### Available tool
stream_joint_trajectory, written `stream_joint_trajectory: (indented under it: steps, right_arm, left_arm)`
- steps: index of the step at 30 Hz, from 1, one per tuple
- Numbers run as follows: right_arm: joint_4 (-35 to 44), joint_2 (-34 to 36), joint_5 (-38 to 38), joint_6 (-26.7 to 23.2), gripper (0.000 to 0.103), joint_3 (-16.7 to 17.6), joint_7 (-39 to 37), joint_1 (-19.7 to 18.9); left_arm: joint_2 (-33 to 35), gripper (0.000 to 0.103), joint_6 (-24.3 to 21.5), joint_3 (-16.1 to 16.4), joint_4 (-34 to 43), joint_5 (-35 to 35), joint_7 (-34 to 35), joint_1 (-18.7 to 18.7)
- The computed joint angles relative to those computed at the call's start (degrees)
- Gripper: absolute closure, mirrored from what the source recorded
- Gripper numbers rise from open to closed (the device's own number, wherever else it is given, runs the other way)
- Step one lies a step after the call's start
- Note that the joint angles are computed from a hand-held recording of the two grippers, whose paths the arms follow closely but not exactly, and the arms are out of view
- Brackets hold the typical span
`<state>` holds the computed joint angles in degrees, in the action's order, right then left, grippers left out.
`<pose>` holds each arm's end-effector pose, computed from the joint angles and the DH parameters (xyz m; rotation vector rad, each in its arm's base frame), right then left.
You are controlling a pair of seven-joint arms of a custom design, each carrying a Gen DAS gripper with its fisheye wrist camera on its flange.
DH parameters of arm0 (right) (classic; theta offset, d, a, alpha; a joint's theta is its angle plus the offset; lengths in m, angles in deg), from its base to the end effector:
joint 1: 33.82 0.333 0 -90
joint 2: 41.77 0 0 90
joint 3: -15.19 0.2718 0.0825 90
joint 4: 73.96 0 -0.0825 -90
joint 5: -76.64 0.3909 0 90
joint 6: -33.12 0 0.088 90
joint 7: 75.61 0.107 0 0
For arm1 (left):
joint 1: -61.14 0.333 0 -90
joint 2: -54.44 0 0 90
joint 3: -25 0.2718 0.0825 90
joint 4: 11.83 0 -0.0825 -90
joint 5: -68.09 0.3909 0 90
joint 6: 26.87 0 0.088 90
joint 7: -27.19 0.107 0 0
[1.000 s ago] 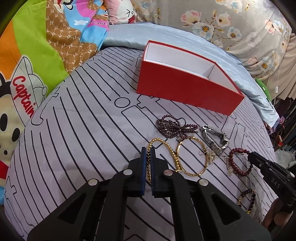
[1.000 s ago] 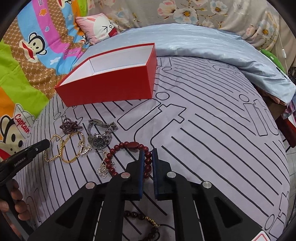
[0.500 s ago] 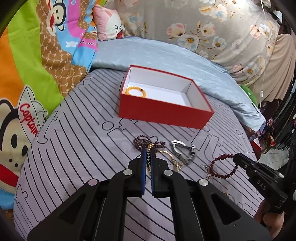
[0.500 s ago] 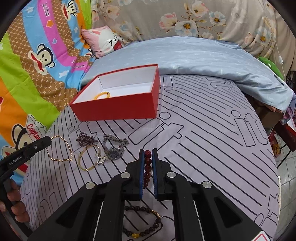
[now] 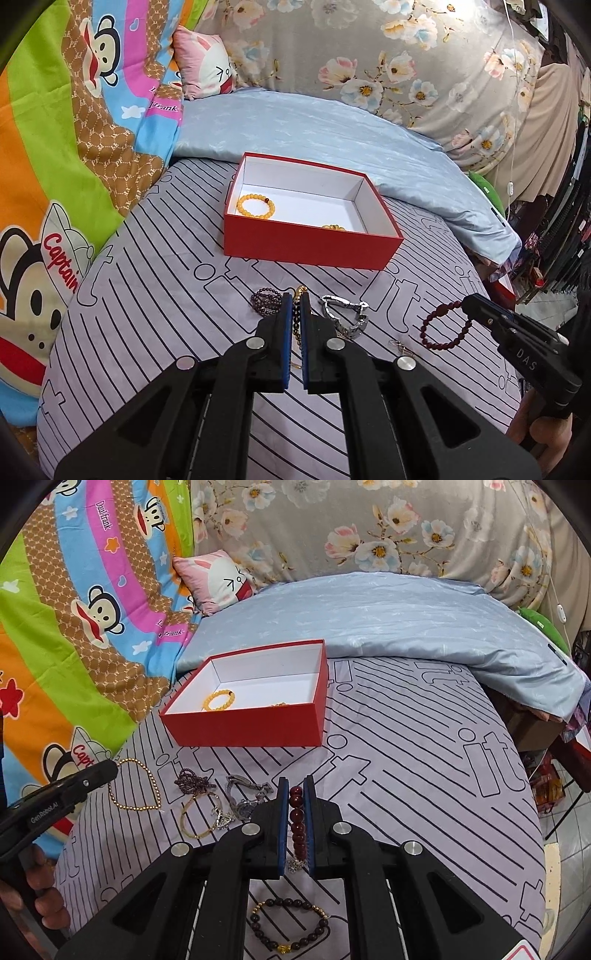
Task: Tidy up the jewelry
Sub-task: 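Carry both bracelets into the red box while both tools open to release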
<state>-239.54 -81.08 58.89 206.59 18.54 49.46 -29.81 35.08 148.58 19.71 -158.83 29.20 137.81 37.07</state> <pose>0.3863 0.0710 0.4186 -1.5335 1.8526 -0.6483 0.4384 -0.1899 0.4237 -1.6371 2.0569 -1.1171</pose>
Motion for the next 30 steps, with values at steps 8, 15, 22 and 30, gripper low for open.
stream_joint_trajectory:
  steps: [8,15,22,30]
  right_arm:
    - [2.7,1.0,0.2,0.3,0.096,-1.8,-2.3,1.9]
    - [8.6,5.6,0.3,1.3,0.096,-1.4,-4.5,1.7]
    - [16.8,13.4,0.9,3.1,0.096,-2.6,-7.1,2.3]
    - [26.5,23.1,8.2,4.0,0.096,-9.9,-14.9,9.6]
  left_arm:
    - [0.7,0.100,-0.2,-0.4,2.1,1.0,0.2,0.5]
    - [4.2,0.100,0.6,-1.7,7.2,3.4,-0.4,2.3]
    - [10.6,0.100,1.0,-5.8,14.3,11.7,-5.9,7.8]
    - [20.5,0.100,-0.6,-7.4,25.5,26.9,-17.7,11.6]
